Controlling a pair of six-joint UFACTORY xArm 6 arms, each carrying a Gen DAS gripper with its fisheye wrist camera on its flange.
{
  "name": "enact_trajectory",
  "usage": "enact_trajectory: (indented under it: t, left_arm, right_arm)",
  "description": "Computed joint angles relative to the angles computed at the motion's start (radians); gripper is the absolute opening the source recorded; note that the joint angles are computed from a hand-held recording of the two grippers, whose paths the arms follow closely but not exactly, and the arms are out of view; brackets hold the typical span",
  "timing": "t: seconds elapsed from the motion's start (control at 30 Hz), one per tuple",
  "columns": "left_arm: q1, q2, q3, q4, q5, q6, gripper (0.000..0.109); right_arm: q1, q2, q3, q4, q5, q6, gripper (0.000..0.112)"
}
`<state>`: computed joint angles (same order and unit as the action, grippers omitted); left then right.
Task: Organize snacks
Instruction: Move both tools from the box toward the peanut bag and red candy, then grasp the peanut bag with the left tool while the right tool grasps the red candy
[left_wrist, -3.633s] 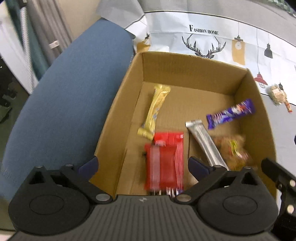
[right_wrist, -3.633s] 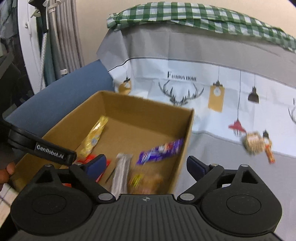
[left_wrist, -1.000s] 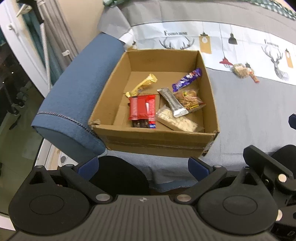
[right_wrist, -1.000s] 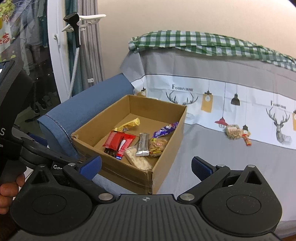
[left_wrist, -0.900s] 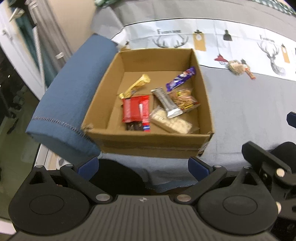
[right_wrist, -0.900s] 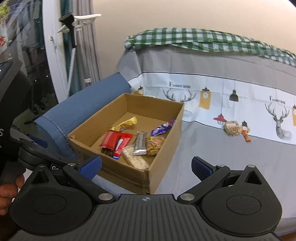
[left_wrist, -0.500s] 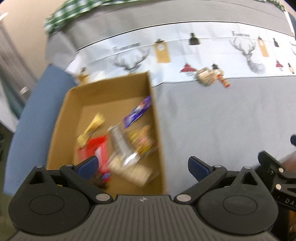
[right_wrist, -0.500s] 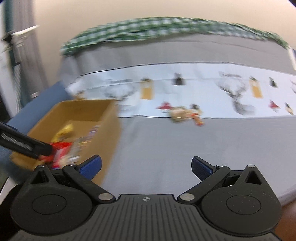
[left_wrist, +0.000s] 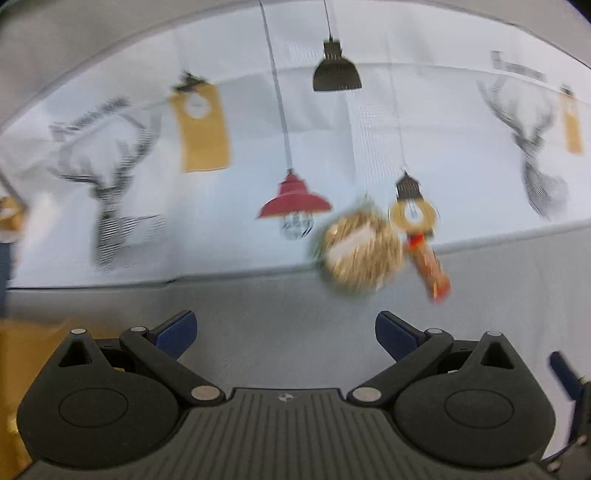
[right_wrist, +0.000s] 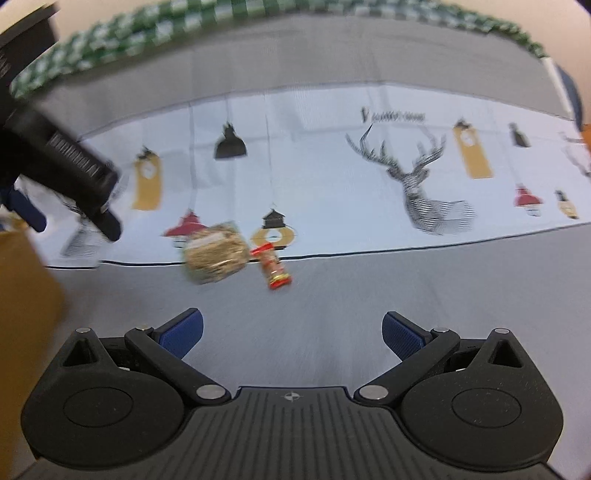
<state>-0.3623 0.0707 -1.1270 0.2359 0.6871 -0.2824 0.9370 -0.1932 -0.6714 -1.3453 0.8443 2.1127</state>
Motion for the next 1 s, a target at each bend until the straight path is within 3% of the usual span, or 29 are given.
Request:
enact_trajectory:
  t: [0.13, 0.2, 0.23, 0.27, 0.33, 0.5, 0.7, 0.73, 0.8, 0.83, 0.9, 1.0]
  left_arm:
    - [-0.023, 0.266, -0.256, -0.053, 0.053, -0.023, 0.103]
    - [-0.034, 0.377, -0.370, -0.079, 0.084, -0.022, 0.103]
    - [-0.039, 0.427, -0.426, -0.082, 0.117, -0.016, 0.103]
    - [-0.043, 0.473, -0.474, -0.068, 0.155, -0.016, 0.103]
    - [-0.025, 0.479, -0.461, -0.133, 0.130, 0.012, 0.103]
    - [0.006, 0.448, -0.405, -0.160, 0.085, 0.067, 0.103]
    - [-0.006, 0.471, -0.445, -0.114, 0.126, 0.017, 0.102]
    - [-0.017, 0.457, -0.425, -0.106, 0.112, 0.004, 0.088]
    - [-0.038, 0.407, -0.375, -0.024, 0.074, -0.078, 0.085]
    - [-0.045, 0.382, -0.349, 0.021, 0.064, -0.108, 0.084]
    - [-0.047, 0.305, -0.268, 0.026, 0.023, -0.093, 0.084]
    - [-0.046, 0.142, -0.117, -0.007, -0.017, -0.024, 0.085]
  right_arm:
    - [-0.231, 0.200, -0.106, -0.206, -0.201, 0.015, 0.102]
    - [-0.325, 0.303, -0.185, -0.300, -0.329, 0.055, 0.102]
    - [-0.350, 0.360, -0.230, -0.320, -0.350, 0.066, 0.103]
    - [-0.353, 0.392, -0.253, -0.338, -0.330, 0.055, 0.102]
    - [-0.354, 0.432, -0.283, -0.431, -0.262, 0.067, 0.102]
    - [-0.396, 0.424, -0.266, -0.501, -0.288, 0.198, 0.102]
    - [-0.337, 0.416, -0.261, -0.336, -0.200, 0.097, 0.102]
    - [-0.322, 0.415, -0.261, -0.314, -0.185, 0.084, 0.095]
    - [-0.309, 0.398, -0.250, -0.370, -0.203, 0.095, 0.037]
    - [-0.300, 0.396, -0.254, -0.371, -0.215, 0.055, 0.018]
    - [-0.281, 0.390, -0.259, -0.304, -0.208, -0.014, 0.017]
    - [-0.266, 0.301, -0.196, -0.282, -0.197, 0.049, 0.017]
